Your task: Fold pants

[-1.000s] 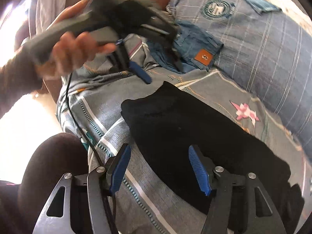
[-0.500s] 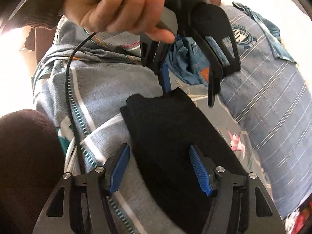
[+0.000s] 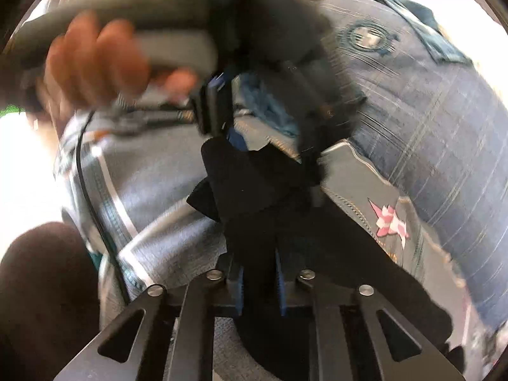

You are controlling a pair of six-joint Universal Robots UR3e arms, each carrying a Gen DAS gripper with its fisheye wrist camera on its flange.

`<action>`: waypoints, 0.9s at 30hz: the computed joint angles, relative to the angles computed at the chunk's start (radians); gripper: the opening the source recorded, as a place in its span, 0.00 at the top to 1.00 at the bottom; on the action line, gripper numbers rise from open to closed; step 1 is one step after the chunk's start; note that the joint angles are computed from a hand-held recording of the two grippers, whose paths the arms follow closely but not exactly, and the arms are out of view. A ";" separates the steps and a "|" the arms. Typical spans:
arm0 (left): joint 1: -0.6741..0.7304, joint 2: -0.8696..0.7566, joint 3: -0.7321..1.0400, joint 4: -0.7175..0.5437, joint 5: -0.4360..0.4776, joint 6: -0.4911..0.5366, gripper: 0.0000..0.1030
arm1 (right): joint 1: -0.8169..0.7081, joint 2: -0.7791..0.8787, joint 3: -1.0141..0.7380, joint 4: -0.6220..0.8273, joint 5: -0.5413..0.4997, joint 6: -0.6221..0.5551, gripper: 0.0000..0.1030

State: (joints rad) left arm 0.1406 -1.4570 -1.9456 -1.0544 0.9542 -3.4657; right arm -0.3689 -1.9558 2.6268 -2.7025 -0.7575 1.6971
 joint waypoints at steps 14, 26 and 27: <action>-0.163 0.004 0.181 0.063 0.063 -0.255 0.75 | -0.358 -0.194 -0.398 1.239 0.186 -0.412 0.88; -0.519 -0.690 1.055 0.013 0.133 -0.427 0.75 | -0.685 0.173 -0.771 1.743 0.134 -0.667 0.89; -0.542 -0.780 1.160 0.008 0.133 -0.433 0.75 | -0.697 0.234 -0.810 1.735 0.128 -0.630 0.89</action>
State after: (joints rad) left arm -0.4016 -2.2370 -0.7856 -1.0468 1.0872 -3.8991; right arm -1.0659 -1.7219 1.8172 -0.9678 -0.6293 1.0669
